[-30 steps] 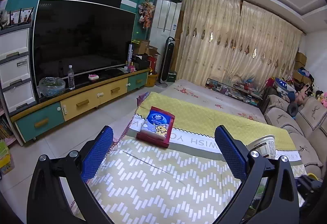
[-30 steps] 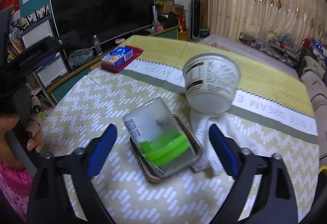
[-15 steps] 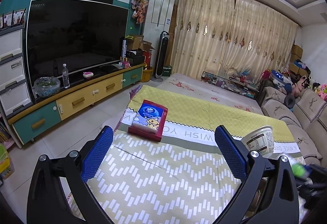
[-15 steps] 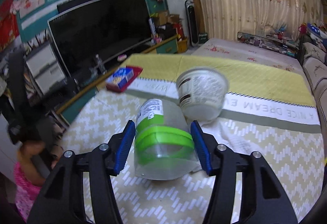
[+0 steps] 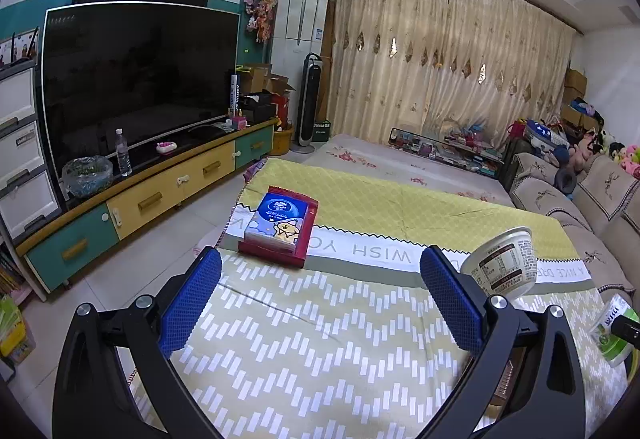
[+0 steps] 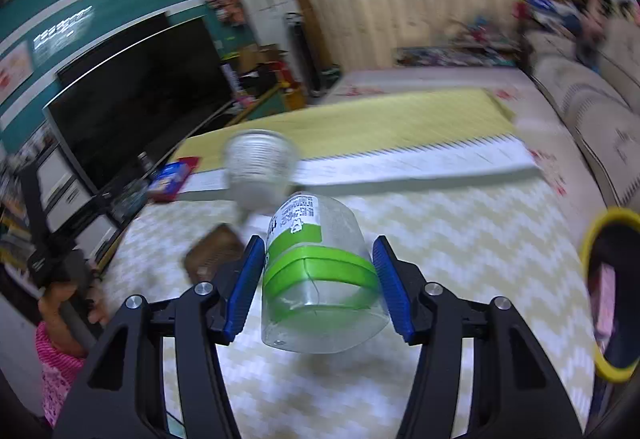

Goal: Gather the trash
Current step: 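Grasp the clear green-lidded container with the right tool, then carry the green-lidded container with the right tool into the bin and release, then grasp the brown plastic tray with the left tool and lift it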

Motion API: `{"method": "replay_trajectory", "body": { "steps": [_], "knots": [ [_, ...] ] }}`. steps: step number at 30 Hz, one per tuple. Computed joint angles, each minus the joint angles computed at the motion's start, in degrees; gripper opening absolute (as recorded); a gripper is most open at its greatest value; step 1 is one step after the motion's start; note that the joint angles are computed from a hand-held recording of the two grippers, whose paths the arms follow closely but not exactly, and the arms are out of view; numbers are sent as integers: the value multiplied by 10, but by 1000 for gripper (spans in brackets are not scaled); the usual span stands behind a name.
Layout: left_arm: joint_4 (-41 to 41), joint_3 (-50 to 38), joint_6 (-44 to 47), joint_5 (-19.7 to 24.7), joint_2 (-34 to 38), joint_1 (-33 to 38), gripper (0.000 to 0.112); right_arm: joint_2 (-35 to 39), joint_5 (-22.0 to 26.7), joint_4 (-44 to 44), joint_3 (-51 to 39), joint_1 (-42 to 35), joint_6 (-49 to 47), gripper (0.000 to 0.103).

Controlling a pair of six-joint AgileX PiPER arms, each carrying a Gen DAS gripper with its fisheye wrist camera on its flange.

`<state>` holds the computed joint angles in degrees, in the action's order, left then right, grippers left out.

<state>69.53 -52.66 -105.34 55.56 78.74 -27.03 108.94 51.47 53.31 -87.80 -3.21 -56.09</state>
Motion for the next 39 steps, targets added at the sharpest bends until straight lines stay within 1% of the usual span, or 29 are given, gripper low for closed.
{"method": "replay_trajectory", "body": {
  "steps": [3, 5, 7, 11, 15, 19, 21, 22, 23, 24, 25, 27, 29, 31, 33, 35, 38, 39],
  "knots": [
    [-1, -3, 3, 2, 4, -3, 98, 19, 6, -8, -18, -31, 26, 54],
    [-2, -4, 6, 4, 5, -5, 98, 28, 0, -12, -25, -50, 35, 53],
    [-4, -7, 8, 4, 9, -5, 98, 36, -9, -16, -34, -72, 43, 53],
    [-9, -11, 16, 1, 11, -2, 98, 59, -42, -34, -57, -105, 75, 53],
    [-10, -13, 21, 2, 14, -5, 98, 110, -61, -82, -125, -141, 147, 53],
    [-12, -16, 27, 0, 15, -6, 98, 172, -70, -164, -212, -159, 247, 52],
    [-13, -17, 31, -1, 17, -6, 98, 214, -62, -214, -273, -162, 304, 52],
    [-13, -18, 32, -1, 17, -6, 98, 236, -37, -226, -312, -166, 330, 53],
    [-13, -18, 33, -2, 19, -7, 98, 253, -23, -236, -343, -168, 348, 53],
    [-13, -19, 34, -2, 19, -8, 98, 258, -27, -250, -355, -167, 367, 56],
    [-14, -21, 37, 0, 20, -9, 98, 250, -46, -258, -344, -166, 372, 60],
    [-15, -22, 40, 0, 22, -9, 98, 209, -112, -268, -280, -156, 365, 64],
    [-17, -24, 44, -3, 24, -9, 98, 169, -144, -222, -216, -151, 315, 66],
    [-16, -24, 47, -11, 23, -9, 98, 121, -181, -152, -139, -141, 239, 68],
    [-13, -24, 54, -25, 24, -10, 98, 77, -229, -85, -60, -125, 152, 69],
    [-16, -21, 72, -59, 21, -9, 98, 48, -267, -33, -12, -110, 88, 70],
    [-48, -24, 152, -165, 22, -2, 98, 9, -343, 45, 61, -81, -23, 74],
    [-54, -28, 173, -178, 26, -8, 98, 3, -364, 43, 75, -70, -34, 76]
  ]
}}
